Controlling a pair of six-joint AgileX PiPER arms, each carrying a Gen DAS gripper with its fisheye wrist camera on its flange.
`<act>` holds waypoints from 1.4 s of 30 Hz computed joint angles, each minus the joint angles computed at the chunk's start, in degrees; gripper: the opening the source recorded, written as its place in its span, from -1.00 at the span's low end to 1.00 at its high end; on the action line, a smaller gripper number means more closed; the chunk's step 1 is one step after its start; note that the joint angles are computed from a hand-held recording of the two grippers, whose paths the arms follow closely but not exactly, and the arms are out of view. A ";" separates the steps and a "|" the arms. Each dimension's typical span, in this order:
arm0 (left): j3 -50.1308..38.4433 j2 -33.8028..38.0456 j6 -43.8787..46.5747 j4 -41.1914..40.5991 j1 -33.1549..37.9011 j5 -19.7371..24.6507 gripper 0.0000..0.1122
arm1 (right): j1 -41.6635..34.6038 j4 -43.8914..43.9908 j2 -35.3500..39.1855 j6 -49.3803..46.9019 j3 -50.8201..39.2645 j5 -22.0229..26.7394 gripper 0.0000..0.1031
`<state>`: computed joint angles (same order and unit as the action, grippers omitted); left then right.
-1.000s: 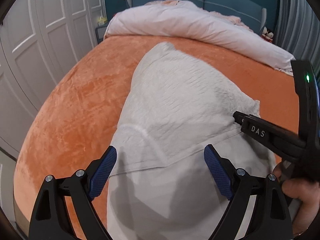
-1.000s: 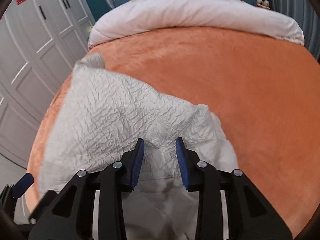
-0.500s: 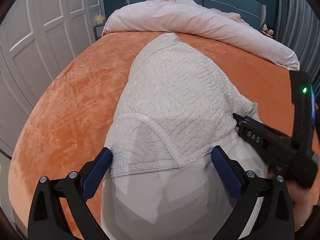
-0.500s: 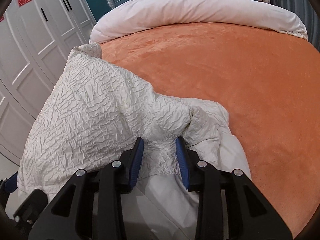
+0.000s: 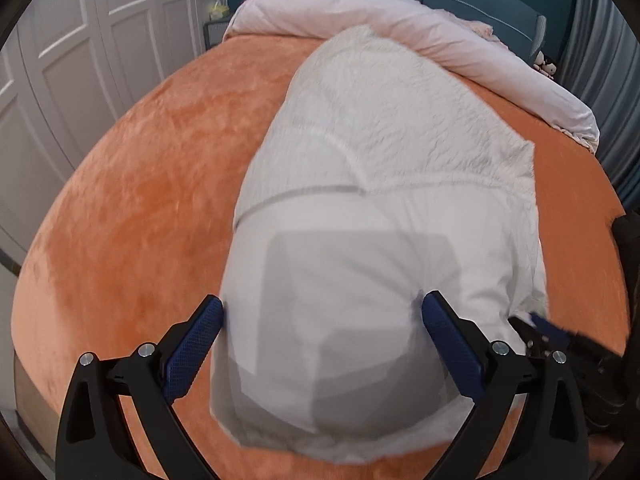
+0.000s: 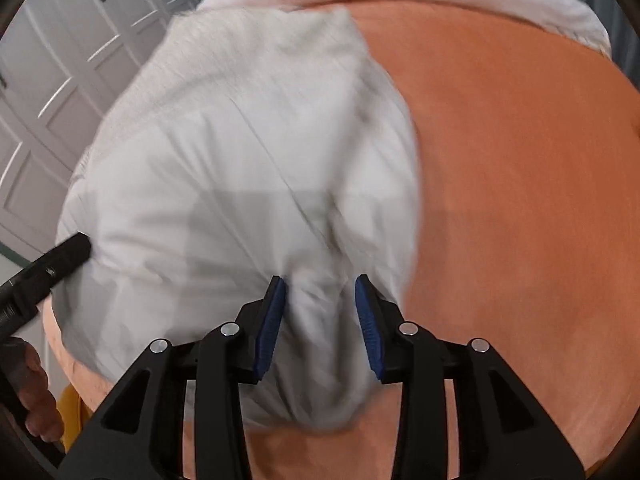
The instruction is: Fold large clothes
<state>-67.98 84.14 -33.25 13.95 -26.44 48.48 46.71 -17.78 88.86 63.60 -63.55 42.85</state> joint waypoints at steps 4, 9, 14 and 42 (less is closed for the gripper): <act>2.43 -2.14 -4.31 4.47 -3.76 1.81 0.74 | 3.08 -0.35 -2.12 2.96 2.42 2.00 -0.33; 5.48 -4.49 -8.11 6.56 -6.82 3.64 0.74 | 8.18 -2.30 -1.41 6.36 1.99 5.55 -0.33; 7.61 -6.23 -9.80 7.21 -7.94 4.73 0.74 | 11.90 -3.21 -1.81 10.42 2.82 5.77 -0.33; 18.91 -8.34 -21.47 7.29 -17.65 7.85 0.74 | 31.95 -13.52 1.49 33.85 -0.37 17.93 0.32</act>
